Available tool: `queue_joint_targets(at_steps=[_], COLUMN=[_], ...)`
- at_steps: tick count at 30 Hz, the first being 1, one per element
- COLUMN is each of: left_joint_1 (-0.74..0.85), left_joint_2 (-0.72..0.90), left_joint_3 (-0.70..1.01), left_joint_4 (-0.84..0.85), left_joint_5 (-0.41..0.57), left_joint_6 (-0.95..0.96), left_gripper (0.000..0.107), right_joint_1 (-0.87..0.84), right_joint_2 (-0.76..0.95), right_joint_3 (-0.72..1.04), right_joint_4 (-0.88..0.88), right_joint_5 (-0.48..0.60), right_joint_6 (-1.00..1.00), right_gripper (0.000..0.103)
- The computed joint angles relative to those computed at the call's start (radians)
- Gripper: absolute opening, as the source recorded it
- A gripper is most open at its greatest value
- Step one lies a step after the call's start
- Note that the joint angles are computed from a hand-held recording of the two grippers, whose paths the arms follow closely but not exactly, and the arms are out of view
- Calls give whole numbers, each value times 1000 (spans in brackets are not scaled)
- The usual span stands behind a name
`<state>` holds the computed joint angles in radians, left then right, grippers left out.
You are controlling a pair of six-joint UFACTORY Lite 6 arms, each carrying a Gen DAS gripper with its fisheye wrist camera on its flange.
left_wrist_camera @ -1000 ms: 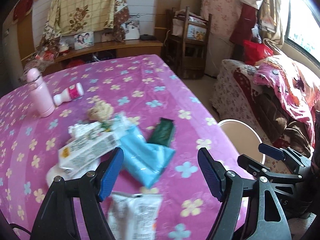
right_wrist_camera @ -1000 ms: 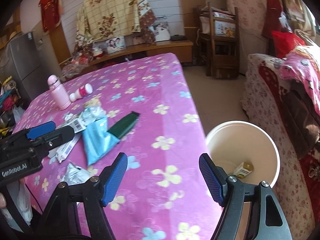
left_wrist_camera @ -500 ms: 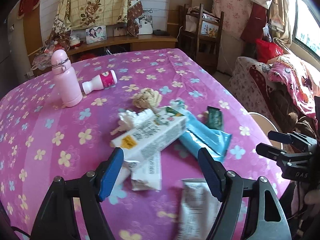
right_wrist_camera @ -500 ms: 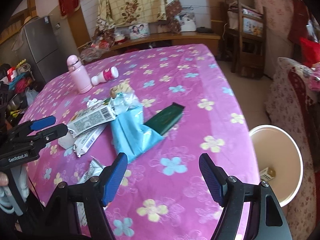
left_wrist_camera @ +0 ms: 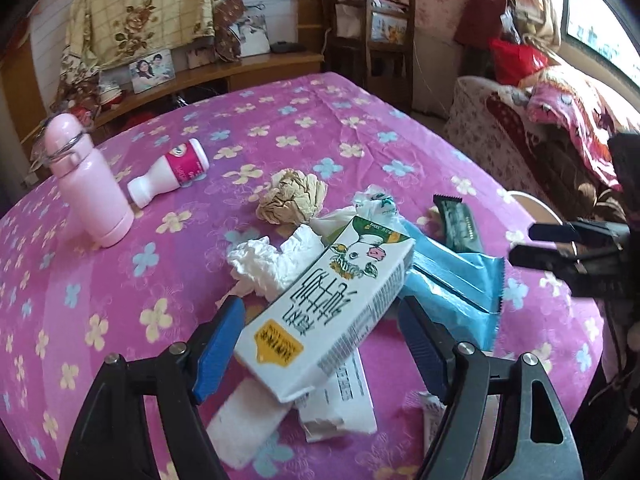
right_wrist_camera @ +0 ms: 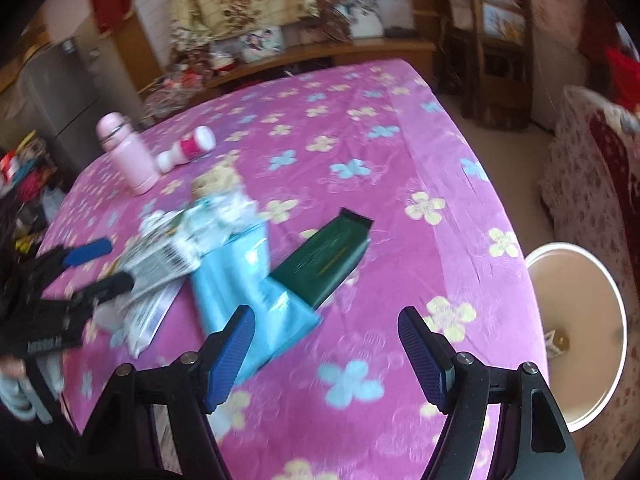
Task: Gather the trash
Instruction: 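Grasp the white milk carton with the left tool while the right tool grasps the dark green wrapper, then carry the milk carton and green wrapper with both tools over the white bin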
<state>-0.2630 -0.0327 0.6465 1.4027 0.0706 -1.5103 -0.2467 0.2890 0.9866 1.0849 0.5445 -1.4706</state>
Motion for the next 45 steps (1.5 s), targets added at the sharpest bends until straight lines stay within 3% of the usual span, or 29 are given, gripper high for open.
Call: queue_joint_targets(at_steps=[3, 8, 12, 13, 14, 15, 16, 17, 20, 23, 28, 37, 45], left_joint_1=[-1, -29, -70, -69, -58, -54, -48, -42, -28, -18, -45, -233, -430], left_joint_2=[61, 154, 193, 196, 188, 184, 171, 162, 111, 32, -89, -163, -81], left_joint_3=[49, 120, 146, 150, 145, 143, 135, 130, 106, 77, 37, 33, 126], left_joint_4=[-125, -162, -91, -108, -151, -163, -172, -182, -240, -381, -560, -458, -378], left_joint_5=[6, 69, 158, 157, 135, 132, 127, 122, 111, 98, 116, 223, 333], left_joint_6=[148, 219, 150, 164, 202, 208, 209, 215, 252, 367, 490, 263, 66], left_gripper=[80, 80, 79, 77, 69, 68, 68, 67, 59, 59, 59, 58, 58], right_joint_1=[45, 138, 200, 212, 223, 237, 235, 219, 157, 95, 9, -114, -252], right_joint_2=[114, 259, 298, 290, 283, 270, 264, 263, 247, 198, 89, -67, -127], right_joint_3=[127, 279, 285, 262, 241, 214, 202, 202, 202, 175, 116, -29, -71], right_joint_4=[-67, -166, -173, -117, -67, -14, 45, 82, 156, 229, 194, 117, 54], right_joint_5=[-17, -72, -169, -208, -244, -291, -296, -270, -181, -101, 15, 125, 206], right_joint_6=[151, 354, 378, 309, 238, 162, 87, 41, -47, -144, -170, -211, -258], right_gripper=[77, 77, 77, 75, 63, 50, 46, 39, 32, 32, 32, 32, 32])
